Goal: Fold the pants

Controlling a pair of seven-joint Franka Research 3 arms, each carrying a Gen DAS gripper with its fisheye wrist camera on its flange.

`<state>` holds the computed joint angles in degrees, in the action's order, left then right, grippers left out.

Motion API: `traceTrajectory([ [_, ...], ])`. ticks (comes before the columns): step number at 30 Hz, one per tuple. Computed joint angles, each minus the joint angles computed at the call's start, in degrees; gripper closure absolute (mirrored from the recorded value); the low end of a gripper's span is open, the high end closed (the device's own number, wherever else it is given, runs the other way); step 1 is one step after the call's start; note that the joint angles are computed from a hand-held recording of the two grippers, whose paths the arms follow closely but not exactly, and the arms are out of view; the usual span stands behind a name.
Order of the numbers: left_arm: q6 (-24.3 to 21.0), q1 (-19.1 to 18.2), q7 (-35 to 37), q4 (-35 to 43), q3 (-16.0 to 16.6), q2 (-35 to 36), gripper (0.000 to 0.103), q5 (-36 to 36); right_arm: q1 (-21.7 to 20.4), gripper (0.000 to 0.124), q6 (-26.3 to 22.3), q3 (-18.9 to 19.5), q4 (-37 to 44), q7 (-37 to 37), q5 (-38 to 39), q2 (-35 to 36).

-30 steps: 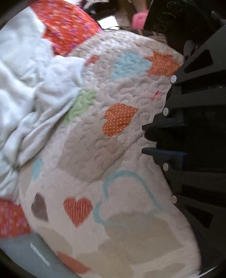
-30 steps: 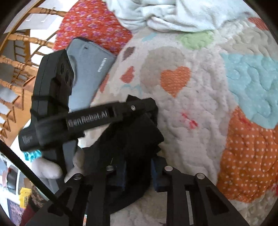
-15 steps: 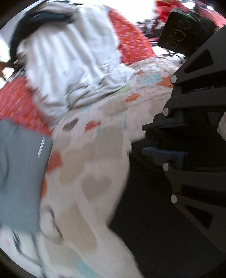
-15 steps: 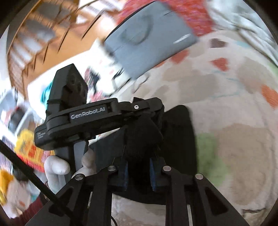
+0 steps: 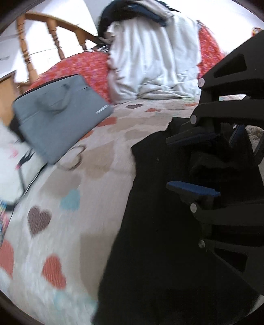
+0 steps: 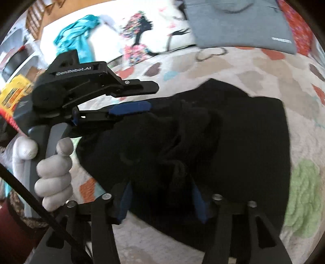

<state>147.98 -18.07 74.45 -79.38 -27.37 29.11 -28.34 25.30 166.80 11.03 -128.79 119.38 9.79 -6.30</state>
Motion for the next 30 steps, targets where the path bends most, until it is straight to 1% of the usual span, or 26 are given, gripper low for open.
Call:
traceTrajectory([
  [1, 1.69, 0.72, 0.17, -2.11, -0.32, -1.29, 0.067, -1.2, 0.72, 0.061, -0.47, -0.3, 0.45, -2.12, 1.39, -0.01],
  [3, 3.88, 1.79, 0.84, -4.62, -1.03, -2.79, 0.067, -3.33, 1.22, 0.059, -1.69, -0.35, 1.32, -3.83, 2.34, -0.09],
  [4, 4.34, 2.09, 1.07, -5.35, -1.14, -3.27, 0.066, -3.87, 1.77, 0.059, -1.87, -0.83, 1.56, -5.66, 4.6, -0.29],
  [8, 4.63, 1.75, -0.78, -7.34, 0.16, -5.01, 0.064, -3.0, 3.11, 0.059, -1.55, -2.63, 1.62, -11.63, 13.76, -2.14],
  [9, 4.58, 1.47, -1.72, -7.92, 0.77, -5.69, 0.064, -2.25, 2.69, 0.059, -1.63, -2.52, 0.82, -10.7, 13.64, -3.33],
  [11, 4.65, 1.7, -1.66, -8.97, 1.1, -6.85, 0.064, -1.83, -1.86, 0.06, -5.81, 0.22, 2.83, -1.98, 4.7, -3.29],
  [12, 4.65, 1.55, -1.99, -9.43, 1.56, -7.49, 0.064, -1.1, -2.82, 0.061, -7.67, 0.66, 4.01, 0.48, 1.79, -2.83],
  [15, 4.26, 0.71, -3.36, -10.33, 3.16, -9.09, 0.062, 2.26, -3.76, 0.062, -12.03, 1.17, 7.98, 6.47, -4.67, 0.22],
  [16, 4.27, 0.13, -4.3, -10.61, 3.92, -9.58, 0.061, 3.99, -3.49, 0.062, -13.41, 1.04, 9.59, 7.85, -6.06, 1.83],
  [17, 4.45, -0.38, -5.27, -10.92, 4.57, -10.01, 0.061, 5.6, -3.19, 0.065, -15.78, 0.91, 11.42, 9.75, -8.24, 3.43],
  [18, 4.57, -0.8, -6.39, -11.57, 5.26, -10.77, 0.06, 7.32, -2.76, 0.071, -19.78, 0.79, 13.86, 12.43, -11.66, 5.29],
  [19, 4.58, -0.74, -6.71, -11.93, 5.35, -11.14, 0.06, 7.94, -2.12, 0.095, -22.28, 0.33, 15.33, 14.21, -14.05, 6.48],
  [20, 4.61, -0.65, -6.99, -12.26, 5.44, -11.52, 0.06, 8.48, -1.47, 0.114, -24.57, -0.18, 16.42, 16.17, -16.45, 7.34],
  [21, 4.85, -0.32, -6.82, -12.75, 5.29, -12.02, 0.06, 8.38, -1.01, 0.114, -24.1, -0.74, 16.03, 16.61, -16.23, 7.12],
  [24, 5.7, 0.86, -5.25, -13.58, 4.46, -12.77, 0.06, 6.47, -0.71, 0.115, -19.88, -1.88, 13.58, 15.34, -12.39, 5.44],
  [25, 5.95, 1.12, -4.88, -13.79, 4.34, -12.95, 0.059, 5.86, -0.66, 0.115, -18.42, -2.04, 13.02, 13.93, -10.35, 5.04],
  [27, 6.39, 1.42, -4.29, -14.1, 4.18, -13.11, 0.059, 4.82, -0.5, 0.115, -16.97, -2.11, 12.65, 11.78, -6.79, 4.78],
  [30, 6.55, 1.28, -4.42, -14.14, 4.3, -13.05, 0.059, 4.52, 0.02, 0.115, -14.76, -2.01, 12.94, 6.48, 0.92, 6.25],
])
